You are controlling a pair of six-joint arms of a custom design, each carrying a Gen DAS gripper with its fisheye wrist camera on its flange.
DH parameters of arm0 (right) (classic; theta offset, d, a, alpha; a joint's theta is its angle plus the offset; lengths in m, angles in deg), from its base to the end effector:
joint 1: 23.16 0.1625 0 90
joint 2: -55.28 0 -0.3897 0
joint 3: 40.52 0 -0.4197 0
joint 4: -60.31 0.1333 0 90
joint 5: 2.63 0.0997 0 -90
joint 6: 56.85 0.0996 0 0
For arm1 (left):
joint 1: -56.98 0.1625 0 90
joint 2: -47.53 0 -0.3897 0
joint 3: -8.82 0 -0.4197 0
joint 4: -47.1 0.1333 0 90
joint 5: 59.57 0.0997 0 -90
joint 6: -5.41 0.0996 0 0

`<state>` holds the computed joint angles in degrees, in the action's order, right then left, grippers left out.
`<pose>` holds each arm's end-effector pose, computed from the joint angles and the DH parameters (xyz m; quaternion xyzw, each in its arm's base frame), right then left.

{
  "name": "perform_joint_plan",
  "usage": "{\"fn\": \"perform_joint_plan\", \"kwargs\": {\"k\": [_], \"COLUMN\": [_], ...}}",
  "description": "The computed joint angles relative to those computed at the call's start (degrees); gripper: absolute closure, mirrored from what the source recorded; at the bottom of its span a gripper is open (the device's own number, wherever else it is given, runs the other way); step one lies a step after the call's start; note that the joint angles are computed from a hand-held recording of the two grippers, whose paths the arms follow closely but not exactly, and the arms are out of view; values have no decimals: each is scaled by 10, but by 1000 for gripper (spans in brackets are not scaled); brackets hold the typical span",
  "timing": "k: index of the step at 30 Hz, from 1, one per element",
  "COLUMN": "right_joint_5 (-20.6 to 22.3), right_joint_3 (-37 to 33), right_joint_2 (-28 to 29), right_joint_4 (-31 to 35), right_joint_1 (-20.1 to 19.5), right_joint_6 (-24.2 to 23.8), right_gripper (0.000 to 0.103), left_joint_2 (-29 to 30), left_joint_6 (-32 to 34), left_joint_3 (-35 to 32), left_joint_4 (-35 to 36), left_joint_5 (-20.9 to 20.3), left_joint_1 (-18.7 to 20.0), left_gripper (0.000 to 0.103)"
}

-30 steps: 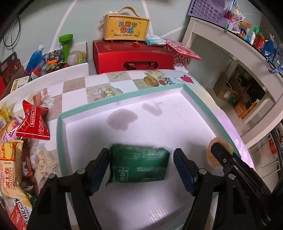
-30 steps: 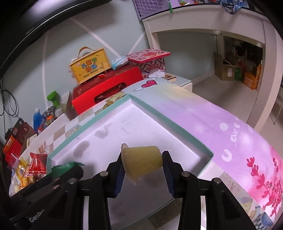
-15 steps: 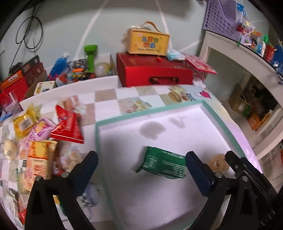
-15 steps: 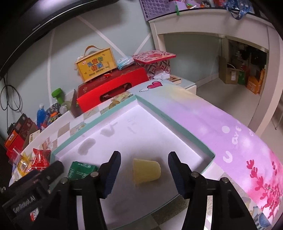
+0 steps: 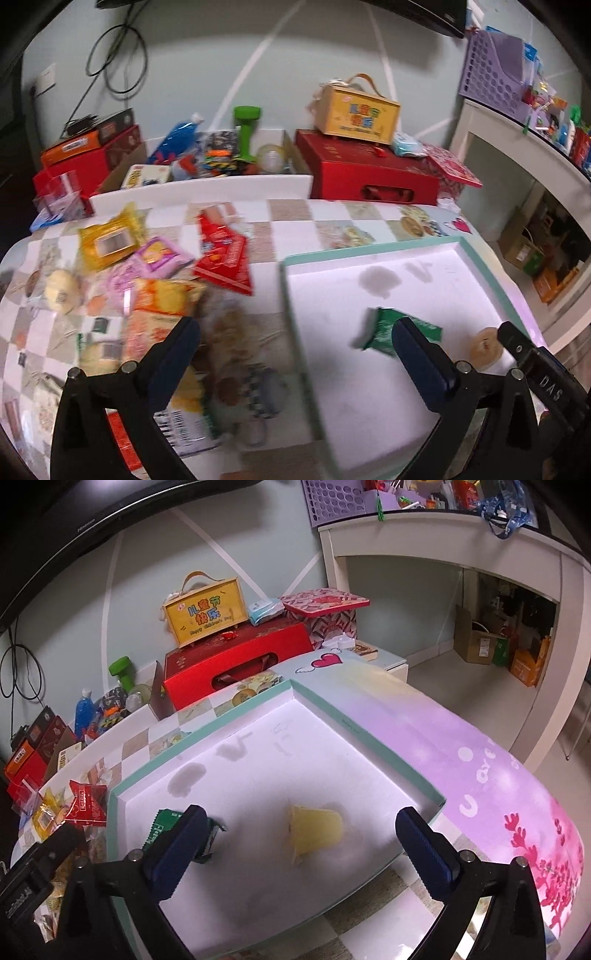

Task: Organize snacks
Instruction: 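Move both open tools back to the snack pile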

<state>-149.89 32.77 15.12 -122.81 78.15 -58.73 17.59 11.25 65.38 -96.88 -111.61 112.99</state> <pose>0.1948 -0.7216 0.2438 -0.1506 -0.7827 0.4714 0.3775 -0.3069 -0.8032 0.1450 0.2407 0.8901 -0.2938 0.2521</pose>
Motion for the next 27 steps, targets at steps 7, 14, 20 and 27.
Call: {"fn": "perform_joint_plan", "kwargs": {"k": [7, 14, 20, 27], "right_joint_5": [19, 31, 71, 113], "right_joint_3": [-8, -32, -49, -96], "right_joint_2": [10, 28, 38, 74], "right_joint_4": [-23, -33, 10, 106], "right_joint_1": [7, 20, 38, 56], "right_joint_6": [-12, -32, -29, -16], "right_gripper": [0, 0, 0, 0], "left_joint_2": [-42, -84, -116, -147], "left_joint_6": [-6, -5, -11, -27], "left_joint_3": [39, 70, 91, 112], "left_joint_4": [-21, -68, -80, -37], "left_joint_5": [20, 53, 104, 145], "left_joint_1": [11, 20, 28, 40], "left_gripper": [0, 0, 0, 0]}}
